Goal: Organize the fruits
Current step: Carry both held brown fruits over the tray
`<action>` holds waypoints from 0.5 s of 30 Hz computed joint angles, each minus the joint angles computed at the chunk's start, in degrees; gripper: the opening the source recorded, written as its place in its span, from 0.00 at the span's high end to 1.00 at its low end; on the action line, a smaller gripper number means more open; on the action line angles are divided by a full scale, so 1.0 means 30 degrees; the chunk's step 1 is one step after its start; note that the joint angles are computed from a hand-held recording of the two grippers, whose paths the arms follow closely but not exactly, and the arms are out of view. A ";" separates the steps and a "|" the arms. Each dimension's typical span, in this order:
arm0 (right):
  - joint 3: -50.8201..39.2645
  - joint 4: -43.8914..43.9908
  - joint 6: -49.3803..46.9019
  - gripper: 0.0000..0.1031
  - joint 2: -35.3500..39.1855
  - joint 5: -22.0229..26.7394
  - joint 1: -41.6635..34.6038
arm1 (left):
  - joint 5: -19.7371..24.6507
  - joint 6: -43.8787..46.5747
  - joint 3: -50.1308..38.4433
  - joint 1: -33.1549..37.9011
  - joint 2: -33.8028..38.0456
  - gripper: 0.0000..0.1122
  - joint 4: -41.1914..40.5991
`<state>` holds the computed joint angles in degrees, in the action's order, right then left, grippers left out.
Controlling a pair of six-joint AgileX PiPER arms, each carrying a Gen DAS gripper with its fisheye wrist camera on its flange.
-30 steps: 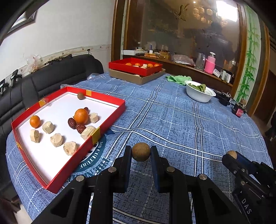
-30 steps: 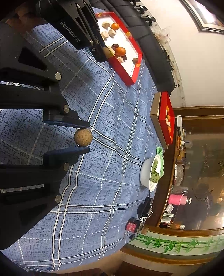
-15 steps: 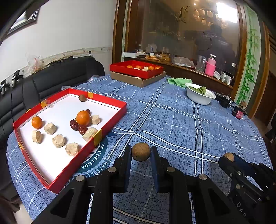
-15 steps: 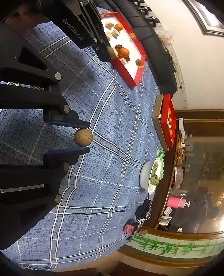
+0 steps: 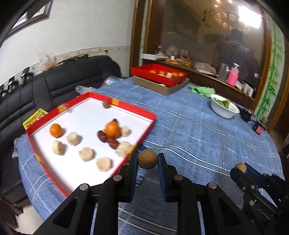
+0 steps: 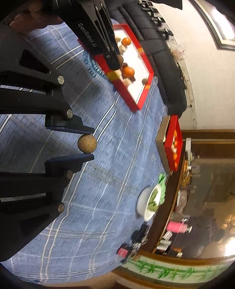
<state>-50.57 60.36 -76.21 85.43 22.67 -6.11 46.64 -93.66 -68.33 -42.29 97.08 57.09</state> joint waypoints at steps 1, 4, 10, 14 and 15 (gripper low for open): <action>-0.0161 -0.0162 0.0236 0.80 0.0017 0.0051 0.0282 | -0.0024 0.0034 0.0188 0.0264 -0.0202 0.81 -0.0065; -0.0527 -0.0683 0.1012 0.80 0.0056 -0.0072 0.1323 | -0.0079 -0.0025 0.0732 0.0946 -0.0727 0.82 -0.0003; -0.1580 -0.2490 0.3159 0.80 0.0443 -0.0480 0.3807 | -0.0566 0.0795 0.1519 0.2689 -0.1468 0.82 -0.0496; -0.2678 -0.3821 0.4802 0.80 0.0997 -0.0429 0.4924 | -0.1043 0.1731 0.1808 0.3921 -0.1680 0.82 -0.1158; -0.3051 -0.4146 0.5211 0.80 0.1207 -0.0311 0.5212 | -0.1200 0.1888 0.1938 0.4197 -0.1794 0.82 -0.1291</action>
<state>-59.72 47.92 -60.57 89.05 21.73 9.52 43.04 -88.00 -62.52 -29.70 91.70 53.22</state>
